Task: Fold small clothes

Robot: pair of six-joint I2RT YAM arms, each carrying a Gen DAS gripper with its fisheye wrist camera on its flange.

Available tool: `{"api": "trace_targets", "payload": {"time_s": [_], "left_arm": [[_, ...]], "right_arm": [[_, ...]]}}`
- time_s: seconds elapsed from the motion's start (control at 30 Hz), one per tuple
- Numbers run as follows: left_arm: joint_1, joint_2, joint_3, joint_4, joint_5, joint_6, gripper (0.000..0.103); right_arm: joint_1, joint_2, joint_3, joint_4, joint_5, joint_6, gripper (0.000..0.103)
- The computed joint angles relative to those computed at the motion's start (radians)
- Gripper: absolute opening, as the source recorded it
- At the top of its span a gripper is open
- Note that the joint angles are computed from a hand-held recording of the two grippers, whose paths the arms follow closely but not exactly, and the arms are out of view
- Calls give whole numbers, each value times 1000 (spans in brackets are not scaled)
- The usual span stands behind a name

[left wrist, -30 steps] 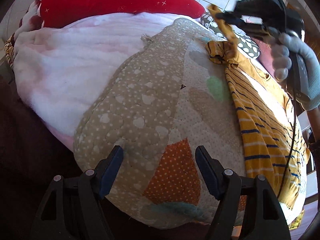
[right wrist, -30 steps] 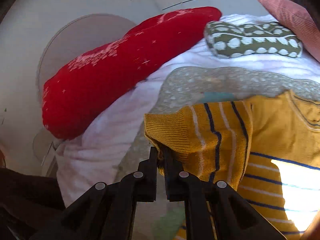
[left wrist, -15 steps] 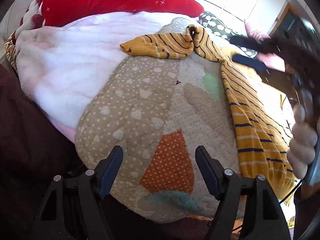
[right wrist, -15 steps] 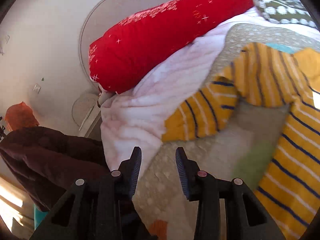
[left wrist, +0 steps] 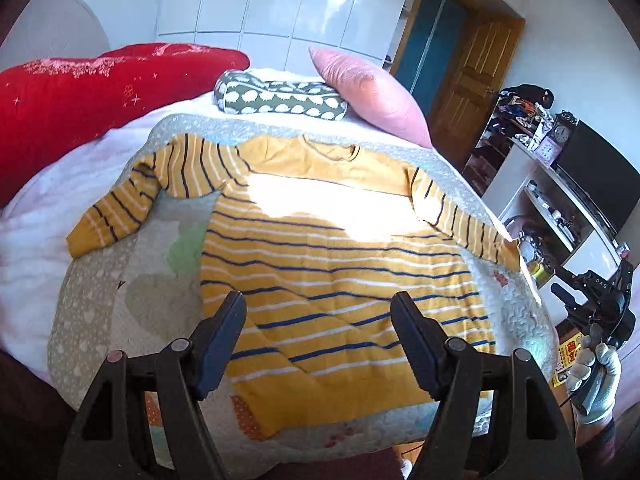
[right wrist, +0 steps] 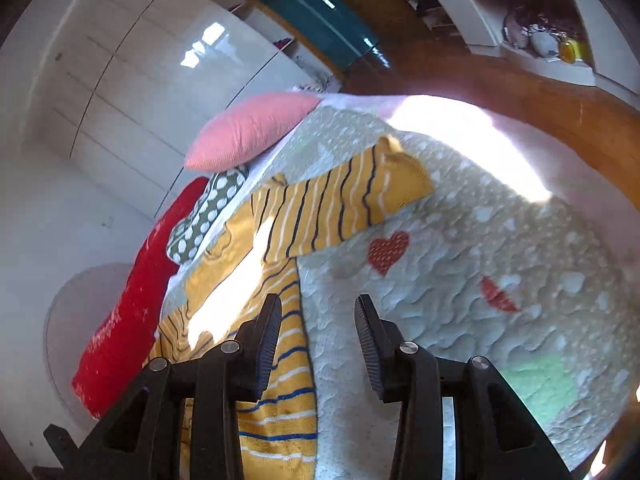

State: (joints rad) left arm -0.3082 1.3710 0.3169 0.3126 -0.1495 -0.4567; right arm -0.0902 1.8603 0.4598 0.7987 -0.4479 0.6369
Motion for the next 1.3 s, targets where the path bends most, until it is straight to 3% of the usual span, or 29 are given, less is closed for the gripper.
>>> {"api": "trace_targets", "payload": {"time_s": [0.13,0.2,0.27,0.33,0.4,0.5,0.63,0.8,0.93,1.1,1.23,1.27,1.3], "left_arm": [[78,-251,-48,-157,-115,-9,74],[174,-358,-87,-228,-191,-7,82],[295,-423,-138,-256,-246,24,82],[441,-384,-185,-195,-211,80,82],[568,-284,-216,-101,-112,124,83],[647,-124,-223,5,14,156,82],[498,-115,-236,22,-40,103,82],[240,72,-168,91,-87,10,83],[141,287,-82,149,-17,-30,83],[160,537,-3,245,124,-49,82],[135,662,81,241,121,-34,82],[115,668,95,226,93,-35,78],[98,663,101,221,73,-31,60]], "right_arm": [[67,-202,10,-43,10,-10,47],[194,-222,70,-77,39,-26,58],[342,-167,144,-89,75,-53,63],[486,-58,228,-101,117,-77,63],[602,75,325,-141,143,-87,63],[662,234,422,-165,123,-64,63],[587,289,395,-104,89,-4,63],[402,233,220,-5,101,15,63],[264,263,140,61,102,18,63],[117,315,179,30,43,27,63],[73,353,244,-6,16,17,63],[70,361,262,-18,20,12,63],[67,371,284,-33,24,10,63]]}}
